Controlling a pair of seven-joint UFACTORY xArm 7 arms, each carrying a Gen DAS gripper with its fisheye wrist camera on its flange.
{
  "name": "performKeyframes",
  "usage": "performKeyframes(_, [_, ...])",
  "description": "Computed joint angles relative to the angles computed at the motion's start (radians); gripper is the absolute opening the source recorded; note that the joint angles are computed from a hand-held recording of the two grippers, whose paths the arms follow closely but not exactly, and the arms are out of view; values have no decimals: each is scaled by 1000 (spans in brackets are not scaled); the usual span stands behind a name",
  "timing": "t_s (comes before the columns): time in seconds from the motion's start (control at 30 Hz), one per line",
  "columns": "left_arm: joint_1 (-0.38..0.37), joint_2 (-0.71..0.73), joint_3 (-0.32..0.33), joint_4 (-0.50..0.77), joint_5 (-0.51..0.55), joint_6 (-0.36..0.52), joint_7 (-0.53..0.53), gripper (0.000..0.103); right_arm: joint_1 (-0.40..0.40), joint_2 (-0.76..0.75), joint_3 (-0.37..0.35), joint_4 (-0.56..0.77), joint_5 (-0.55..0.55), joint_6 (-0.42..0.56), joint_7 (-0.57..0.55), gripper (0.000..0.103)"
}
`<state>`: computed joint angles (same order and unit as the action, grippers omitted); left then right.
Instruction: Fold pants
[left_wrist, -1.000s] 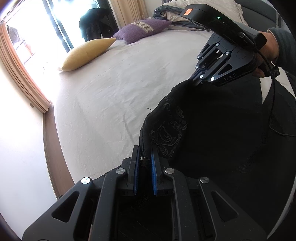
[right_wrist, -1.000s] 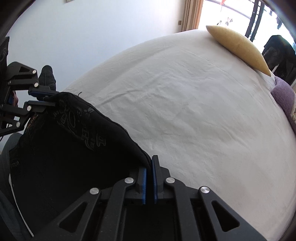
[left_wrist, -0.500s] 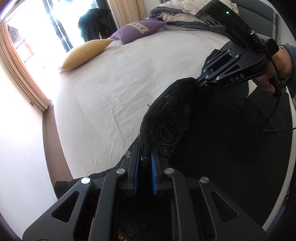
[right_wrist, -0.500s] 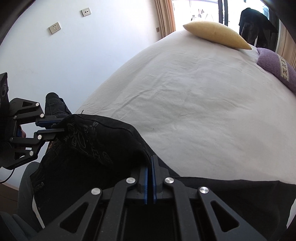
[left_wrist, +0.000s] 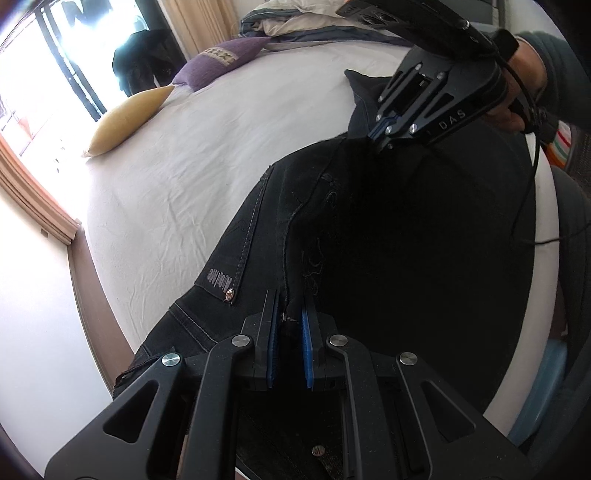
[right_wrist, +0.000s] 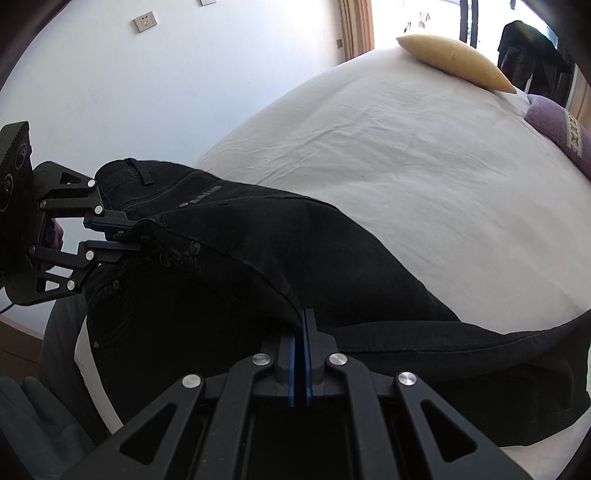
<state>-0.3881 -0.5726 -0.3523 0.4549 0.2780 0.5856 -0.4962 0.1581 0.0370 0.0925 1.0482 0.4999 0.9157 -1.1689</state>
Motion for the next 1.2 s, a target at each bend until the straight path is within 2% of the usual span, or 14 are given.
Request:
performKeyframes(0.1, [-43,-33,-10,-27,-19,27,6,10,-2,-41,-5,-33,-54,45,-53,5])
performKeyframes(0.2, [-96,-60,-1,-54,-51,38,39,10,7,-102,-9,-105,-114,40,-121,5])
performKeyframes(0.4, [-166,-22,-22,-60,-81,70,99,10,43,-209,-17,-261,-200,-41,-178,5])
performKeyframes(0.57, [-221,-28,0,-72,-128,75,148,10,72,-309,-27,-380,-235,-103,-225,5])
performKeyframes(0.67, [-238,-27,8,-78,-148,84,181,10,106,-412,-17,-508,-298,-203,-267,5])
performKeyframes(0.73, [-245,-21,13,-80,-158,91,204,9,131,-461,-22,-565,-327,-234,-281,5])
performKeyframes(0.9, [-265,-24,59,-92,-212,80,297,9,174,-518,-55,-620,-334,-229,-286,5])
performKeyframes(1.03, [-249,-9,84,-89,-233,76,364,7,189,-578,-72,-680,-346,-240,-304,5])
performKeyframes(1.2, [-224,-8,78,-97,-243,63,388,7,210,-635,-65,-734,-367,-265,-283,5])
